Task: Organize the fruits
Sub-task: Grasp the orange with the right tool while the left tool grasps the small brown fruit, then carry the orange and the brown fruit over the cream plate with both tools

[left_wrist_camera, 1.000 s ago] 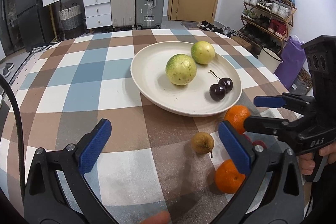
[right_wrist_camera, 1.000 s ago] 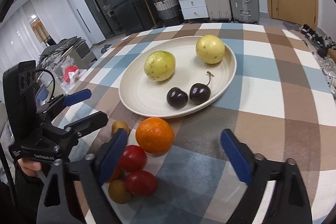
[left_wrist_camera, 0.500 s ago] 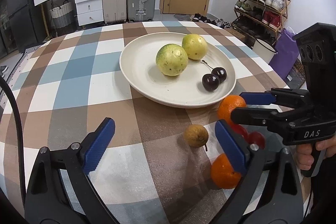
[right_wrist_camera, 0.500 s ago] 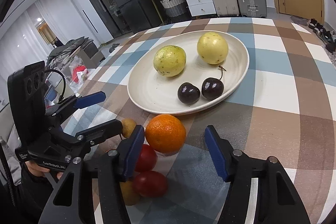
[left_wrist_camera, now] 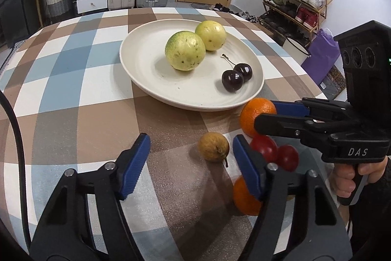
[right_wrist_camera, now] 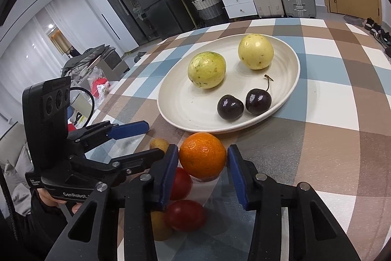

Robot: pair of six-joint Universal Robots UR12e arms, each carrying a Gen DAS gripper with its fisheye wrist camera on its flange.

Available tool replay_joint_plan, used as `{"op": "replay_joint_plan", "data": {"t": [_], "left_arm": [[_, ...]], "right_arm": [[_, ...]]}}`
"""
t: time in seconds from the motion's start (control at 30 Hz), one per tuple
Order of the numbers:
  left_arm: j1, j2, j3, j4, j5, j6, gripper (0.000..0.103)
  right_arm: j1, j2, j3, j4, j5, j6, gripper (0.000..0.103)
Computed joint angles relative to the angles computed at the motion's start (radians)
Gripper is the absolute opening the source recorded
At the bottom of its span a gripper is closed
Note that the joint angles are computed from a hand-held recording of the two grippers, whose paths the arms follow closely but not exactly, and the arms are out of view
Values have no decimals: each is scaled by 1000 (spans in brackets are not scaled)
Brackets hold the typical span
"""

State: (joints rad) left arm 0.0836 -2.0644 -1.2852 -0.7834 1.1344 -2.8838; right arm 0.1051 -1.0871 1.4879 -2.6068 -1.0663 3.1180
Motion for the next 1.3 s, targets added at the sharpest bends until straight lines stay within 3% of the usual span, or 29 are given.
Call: {"op": "replay_joint_plan", "data": {"t": [0.1, 0.27, 0.4, 1.07, 1.3], "left_arm": [[1, -1, 3, -11, -16, 4, 61], [3, -3, 8, -35, -54, 33, 45], [8, -7, 15, -66, -95, 49, 24], [17, 13, -24, 36, -117, 19, 24], [23, 20, -39, 88, -129, -6, 24]], "right_arm": [[2, -1, 1, -4, -8, -3, 41], [3, -1, 3, -7, -11, -3, 41], [3, -2, 4, -9, -12, -4, 40], [2, -7, 5, -19, -22, -14, 39], [-10, -14, 19, -68, -4, 15, 39]]}}
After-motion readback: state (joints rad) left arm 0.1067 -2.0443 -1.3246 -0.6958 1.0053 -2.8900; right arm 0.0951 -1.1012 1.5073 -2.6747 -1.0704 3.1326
